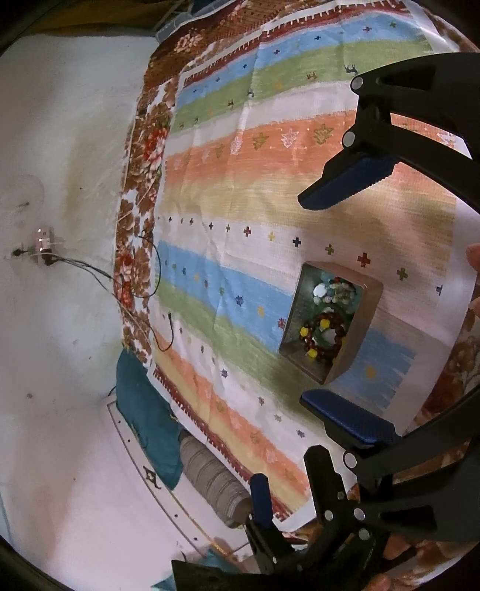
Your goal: Organize jewelry
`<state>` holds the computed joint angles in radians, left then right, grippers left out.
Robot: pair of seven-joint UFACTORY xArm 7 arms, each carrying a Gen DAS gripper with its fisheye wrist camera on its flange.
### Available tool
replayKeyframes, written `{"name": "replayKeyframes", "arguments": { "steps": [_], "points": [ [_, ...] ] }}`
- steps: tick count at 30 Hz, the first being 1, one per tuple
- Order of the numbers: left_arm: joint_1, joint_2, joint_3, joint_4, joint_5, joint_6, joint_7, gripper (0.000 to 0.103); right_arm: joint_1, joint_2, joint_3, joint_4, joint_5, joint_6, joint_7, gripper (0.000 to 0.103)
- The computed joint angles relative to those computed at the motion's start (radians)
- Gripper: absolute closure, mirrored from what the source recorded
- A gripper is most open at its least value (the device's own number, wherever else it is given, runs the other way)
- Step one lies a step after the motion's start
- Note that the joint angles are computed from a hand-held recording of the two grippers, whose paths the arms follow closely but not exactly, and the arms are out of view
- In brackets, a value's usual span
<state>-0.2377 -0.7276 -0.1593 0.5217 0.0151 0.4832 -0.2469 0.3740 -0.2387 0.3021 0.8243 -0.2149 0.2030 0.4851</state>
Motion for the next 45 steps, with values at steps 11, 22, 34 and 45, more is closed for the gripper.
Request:
{"name": "replayKeyframes", "arguments": {
  "steps": [11, 22, 34, 45],
  "points": [
    [0.021, -0.061, -0.031, -0.035, 0.032, -0.011, -0.047, 0.006, 0.024, -0.051, -0.018, -0.065, 0.069, -0.037, -0.041, 0.005],
    [-0.025, -0.101, -0.012, -0.07, 0.017, -0.053, -0.036, 0.006, 0.072, -0.071, -0.051, -0.097, 0.154, -0.071, -0.104, 0.005],
    [0.026, -0.126, -0.066, -0.079, 0.064, -0.059, -0.091, 0.006, -0.012, -0.114, 0.031, -0.125, 0.088, -0.092, -0.028, 0.005],
    [0.02, -0.125, -0.06, -0.078, 0.075, -0.058, -0.097, 0.006, -0.047, -0.115, 0.065, -0.12, 0.024, -0.076, 0.015, 0.005]
  ]
}}
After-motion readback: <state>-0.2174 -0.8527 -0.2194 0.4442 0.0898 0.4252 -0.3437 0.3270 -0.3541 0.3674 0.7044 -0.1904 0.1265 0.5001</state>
